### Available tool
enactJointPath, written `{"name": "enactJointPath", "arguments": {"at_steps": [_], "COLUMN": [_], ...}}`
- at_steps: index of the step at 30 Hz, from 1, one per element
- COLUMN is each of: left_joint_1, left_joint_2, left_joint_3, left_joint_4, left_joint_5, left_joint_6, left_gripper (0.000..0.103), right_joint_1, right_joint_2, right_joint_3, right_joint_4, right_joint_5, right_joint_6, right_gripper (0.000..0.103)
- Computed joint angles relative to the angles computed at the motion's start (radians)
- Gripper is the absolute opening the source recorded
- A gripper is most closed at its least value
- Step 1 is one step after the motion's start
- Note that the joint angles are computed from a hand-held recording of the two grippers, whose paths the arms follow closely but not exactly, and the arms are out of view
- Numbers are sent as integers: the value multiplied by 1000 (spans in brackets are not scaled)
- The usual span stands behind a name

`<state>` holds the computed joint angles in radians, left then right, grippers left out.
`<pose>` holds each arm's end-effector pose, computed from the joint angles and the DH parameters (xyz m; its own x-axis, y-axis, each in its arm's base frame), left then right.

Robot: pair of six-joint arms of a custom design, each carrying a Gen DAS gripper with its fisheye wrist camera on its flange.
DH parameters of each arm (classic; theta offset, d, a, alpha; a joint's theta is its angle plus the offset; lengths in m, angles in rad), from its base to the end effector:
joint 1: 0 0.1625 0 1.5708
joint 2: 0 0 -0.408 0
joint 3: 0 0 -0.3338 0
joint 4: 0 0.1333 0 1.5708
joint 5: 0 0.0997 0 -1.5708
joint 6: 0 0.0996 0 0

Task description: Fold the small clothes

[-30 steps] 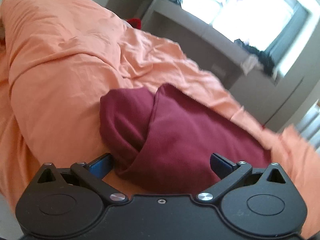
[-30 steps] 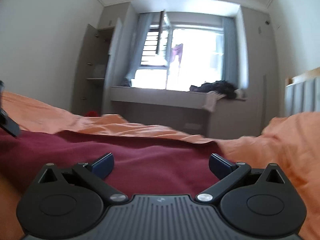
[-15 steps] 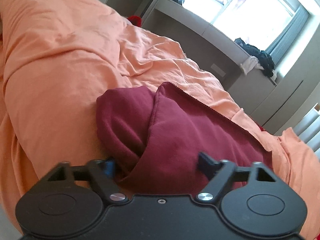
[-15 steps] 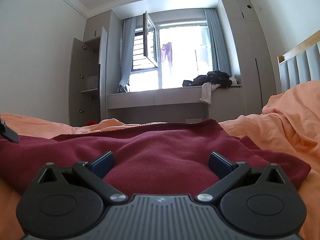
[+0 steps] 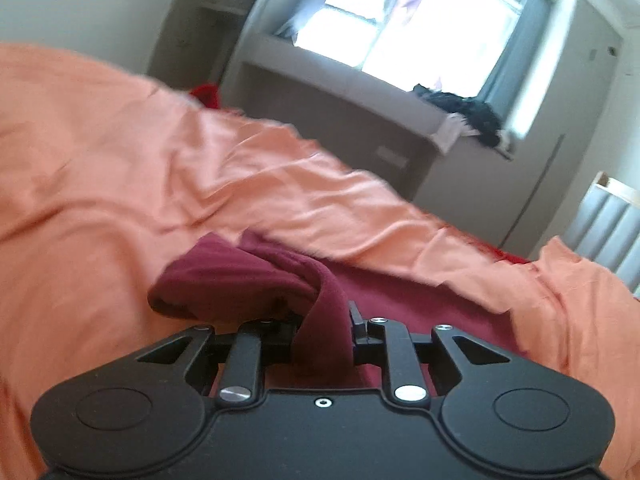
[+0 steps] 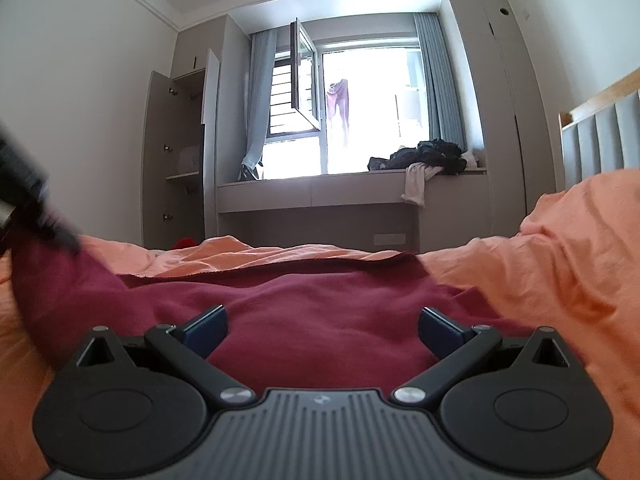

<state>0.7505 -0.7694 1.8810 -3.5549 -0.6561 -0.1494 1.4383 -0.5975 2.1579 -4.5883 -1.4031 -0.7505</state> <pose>-0.2587 -0.5314 0.1844 -0.9203 -0.0334 -0.3897 0.3370 0.4384 -0.8332 0.0892 -0.4655 0.1462 -0.7410 -0.1017 0.6638 -0.6705 0.0590 -0.7395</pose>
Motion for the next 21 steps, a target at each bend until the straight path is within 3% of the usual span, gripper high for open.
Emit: {"name": "enactJointPath", "arguments": {"at_steps": [5, 10, 14, 17, 19, 20, 21], "left_joint_1": [-37, -67, -75, -68, -64, -63, -60], "left_joint_2": [100, 171, 176, 177, 180, 177, 171], "left_joint_3": [-153, -222, -188, -155, -131, -119, -104], "left_joint_4": [11, 80, 178, 221, 190, 168, 142], "left_joint_5": [-52, -177, -282, -301, -307, -313, -329], "left_joint_6": [169, 303, 304, 300, 317, 321, 320], "left_gripper": [22, 22, 23, 25, 28, 31, 40], "right_joint_1": [-66, -140, -210, -233, -250, -259, -261], "right_joint_2": [-45, -84, -86, -88, -86, -84, -84], "right_joint_3": [94, 182, 229, 254, 273, 275, 275], "right_joint_4": [-112, -243, -313, -311, -328, -334, -339], "right_joint_5": [42, 28, 4, -62, -65, -55, -53], "right_joint_6": [-75, -78, -79, -91, -87, -86, -85], "right_gripper": [103, 103, 103, 103, 103, 103, 103]}}
